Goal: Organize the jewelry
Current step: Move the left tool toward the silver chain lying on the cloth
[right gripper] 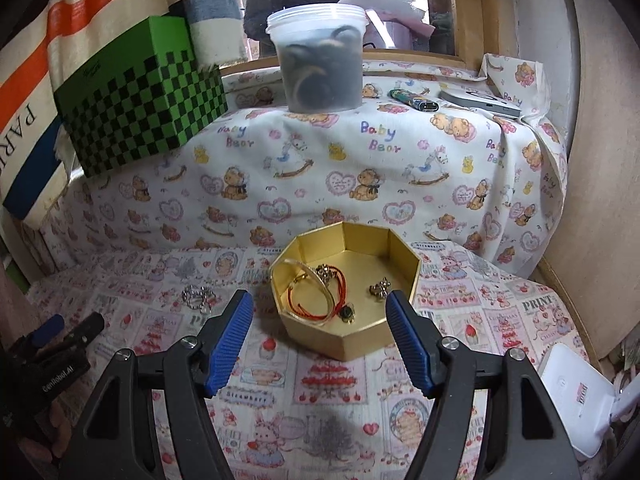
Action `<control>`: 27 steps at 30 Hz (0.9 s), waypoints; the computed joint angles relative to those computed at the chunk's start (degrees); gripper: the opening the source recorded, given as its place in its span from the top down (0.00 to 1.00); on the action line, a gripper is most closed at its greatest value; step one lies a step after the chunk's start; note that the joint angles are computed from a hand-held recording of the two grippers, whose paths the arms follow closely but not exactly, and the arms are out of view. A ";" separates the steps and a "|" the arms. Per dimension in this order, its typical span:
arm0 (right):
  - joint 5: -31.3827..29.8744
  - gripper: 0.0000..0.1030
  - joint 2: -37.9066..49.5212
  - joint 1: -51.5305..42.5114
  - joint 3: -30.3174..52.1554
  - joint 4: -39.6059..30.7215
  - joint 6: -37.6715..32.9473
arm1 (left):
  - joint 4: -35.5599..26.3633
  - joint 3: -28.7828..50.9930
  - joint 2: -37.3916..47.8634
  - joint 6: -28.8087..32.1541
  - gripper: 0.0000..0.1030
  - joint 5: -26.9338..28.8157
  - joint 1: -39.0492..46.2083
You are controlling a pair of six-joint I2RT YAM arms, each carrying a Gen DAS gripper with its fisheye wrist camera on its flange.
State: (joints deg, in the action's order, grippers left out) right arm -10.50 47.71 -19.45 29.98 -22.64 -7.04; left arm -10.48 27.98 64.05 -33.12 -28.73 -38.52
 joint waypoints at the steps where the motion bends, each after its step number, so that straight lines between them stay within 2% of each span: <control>1: 1.69 0.31 0.06 0.70 0.03 -0.26 0.10 | -0.73 1.13 1.26 -0.69 0.15 -1.47 -0.73; 6: 5.55 0.31 -0.30 1.51 -0.11 -0.42 0.17 | -3.60 3.84 4.17 -5.93 0.15 -8.56 -4.78; 10: 3.89 0.27 -0.55 -1.28 -0.02 -0.37 -0.41 | -5.71 5.03 4.70 -7.54 0.15 -13.64 -8.06; 16: 2.54 0.27 0.09 -2.80 -0.11 0.40 -0.46 | -7.04 4.23 2.76 -9.96 0.15 -14.18 -7.04; 23: 3.41 0.27 -0.01 -0.94 -0.52 0.78 -0.11 | -8.66 6.09 3.75 -10.50 0.15 -19.36 -11.59; 27: 2.92 0.27 -0.51 -1.33 -0.84 0.98 -0.16 | -8.17 6.15 3.46 -12.14 0.15 -16.40 -10.82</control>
